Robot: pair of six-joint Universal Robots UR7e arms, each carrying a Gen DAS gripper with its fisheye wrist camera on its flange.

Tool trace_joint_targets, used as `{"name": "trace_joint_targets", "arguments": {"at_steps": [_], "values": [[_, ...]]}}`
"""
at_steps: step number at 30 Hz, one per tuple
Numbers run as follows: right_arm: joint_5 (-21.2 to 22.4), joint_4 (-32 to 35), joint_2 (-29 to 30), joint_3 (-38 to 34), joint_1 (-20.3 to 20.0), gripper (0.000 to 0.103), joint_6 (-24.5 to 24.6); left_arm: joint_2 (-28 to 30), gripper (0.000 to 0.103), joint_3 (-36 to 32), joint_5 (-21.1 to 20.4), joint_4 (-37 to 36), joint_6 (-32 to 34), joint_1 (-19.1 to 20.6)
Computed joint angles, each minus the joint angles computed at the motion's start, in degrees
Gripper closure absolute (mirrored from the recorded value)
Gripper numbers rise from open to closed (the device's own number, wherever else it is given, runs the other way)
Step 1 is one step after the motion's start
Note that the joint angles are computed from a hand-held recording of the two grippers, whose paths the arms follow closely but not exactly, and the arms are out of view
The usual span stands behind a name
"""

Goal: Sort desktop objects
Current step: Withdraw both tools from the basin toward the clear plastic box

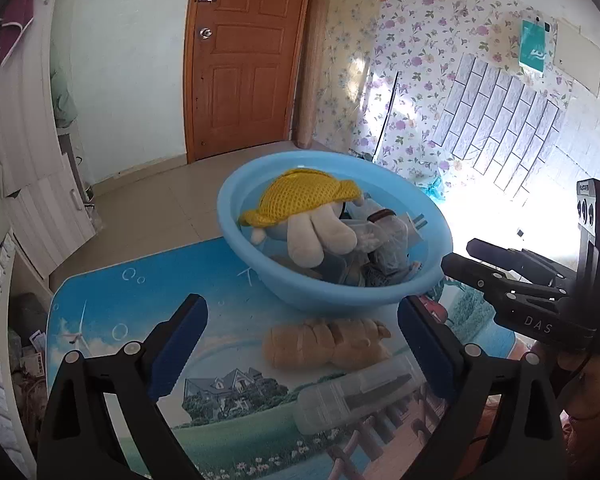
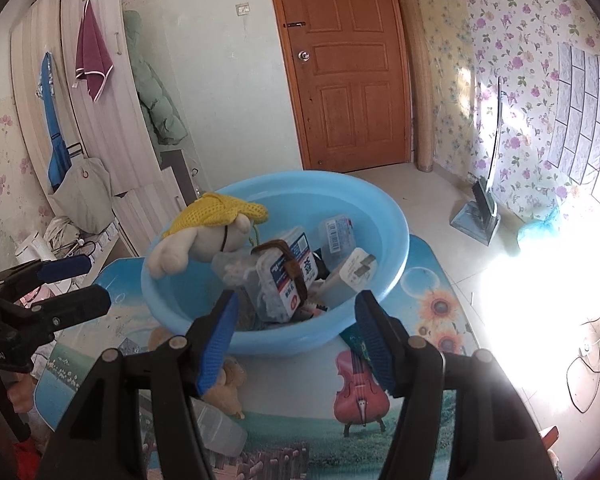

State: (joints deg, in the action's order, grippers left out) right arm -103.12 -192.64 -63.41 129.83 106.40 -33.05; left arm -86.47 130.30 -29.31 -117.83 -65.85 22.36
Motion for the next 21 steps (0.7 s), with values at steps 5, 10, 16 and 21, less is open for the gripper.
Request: {"name": "trace_joint_targets", "arguments": {"at_steps": [5, 10, 16, 21], "values": [[-0.7, 0.3, -1.6, 2.8, -0.6, 0.043, 0.0, -1.3, 0.007, 1.4, -0.8, 6.0, -7.2, -2.1], [-1.7, 0.6, -2.5, 5.0, -1.3, 0.043, -0.4, -1.8, 0.007, 2.6, -2.6, 8.2, -10.6, -3.1], [-1.9, 1.4, -3.7, 6.8, -2.1, 0.043, -0.3, -3.7, 0.007, 4.5, -4.4, 10.8, -14.3, -4.7], [-1.6, 1.9, -4.4, 8.2, -2.9, 0.043, -0.4, -5.5, 0.007, 7.6, -6.4, 8.3, -14.5, -5.5]]}}
